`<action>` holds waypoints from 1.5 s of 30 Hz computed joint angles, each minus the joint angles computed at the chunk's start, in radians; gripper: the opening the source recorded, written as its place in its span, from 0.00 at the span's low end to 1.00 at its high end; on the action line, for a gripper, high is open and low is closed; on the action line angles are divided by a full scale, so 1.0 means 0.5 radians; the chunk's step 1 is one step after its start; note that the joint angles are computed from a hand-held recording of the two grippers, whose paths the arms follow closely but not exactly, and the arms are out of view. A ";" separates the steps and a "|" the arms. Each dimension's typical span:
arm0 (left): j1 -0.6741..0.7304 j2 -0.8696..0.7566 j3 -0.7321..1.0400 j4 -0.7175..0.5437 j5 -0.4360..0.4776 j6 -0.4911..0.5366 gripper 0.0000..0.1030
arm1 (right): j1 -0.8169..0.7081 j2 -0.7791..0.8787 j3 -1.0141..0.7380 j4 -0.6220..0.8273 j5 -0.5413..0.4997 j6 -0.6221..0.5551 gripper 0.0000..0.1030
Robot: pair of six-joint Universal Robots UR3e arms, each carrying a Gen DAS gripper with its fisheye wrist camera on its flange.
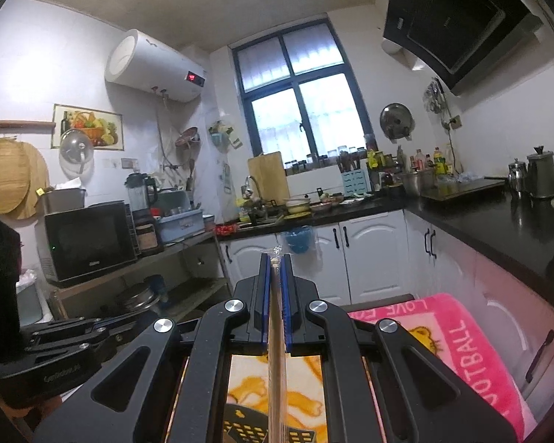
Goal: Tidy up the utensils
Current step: 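Lower the chopstick into the caddy slot and open the left tool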
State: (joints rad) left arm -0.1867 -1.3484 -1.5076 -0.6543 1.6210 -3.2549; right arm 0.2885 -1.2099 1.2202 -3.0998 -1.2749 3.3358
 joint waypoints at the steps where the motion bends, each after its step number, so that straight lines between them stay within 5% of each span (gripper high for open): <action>1: 0.017 -0.002 -0.023 0.011 -0.025 -0.009 0.03 | 0.002 0.015 0.013 -0.031 -0.016 0.009 0.06; 24: 0.068 0.003 -0.621 0.529 -0.002 -0.058 0.03 | 0.188 0.362 0.206 -0.553 -0.285 0.034 0.06; 45: 0.013 0.092 -0.823 0.632 0.008 -0.106 0.03 | 0.015 -0.044 0.943 -0.566 -0.037 -0.019 0.09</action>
State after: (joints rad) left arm -0.1801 -1.3026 -1.9192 -0.3383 1.6252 -3.3077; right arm 0.2958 -1.2321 1.6919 -3.3829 -1.2934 3.3261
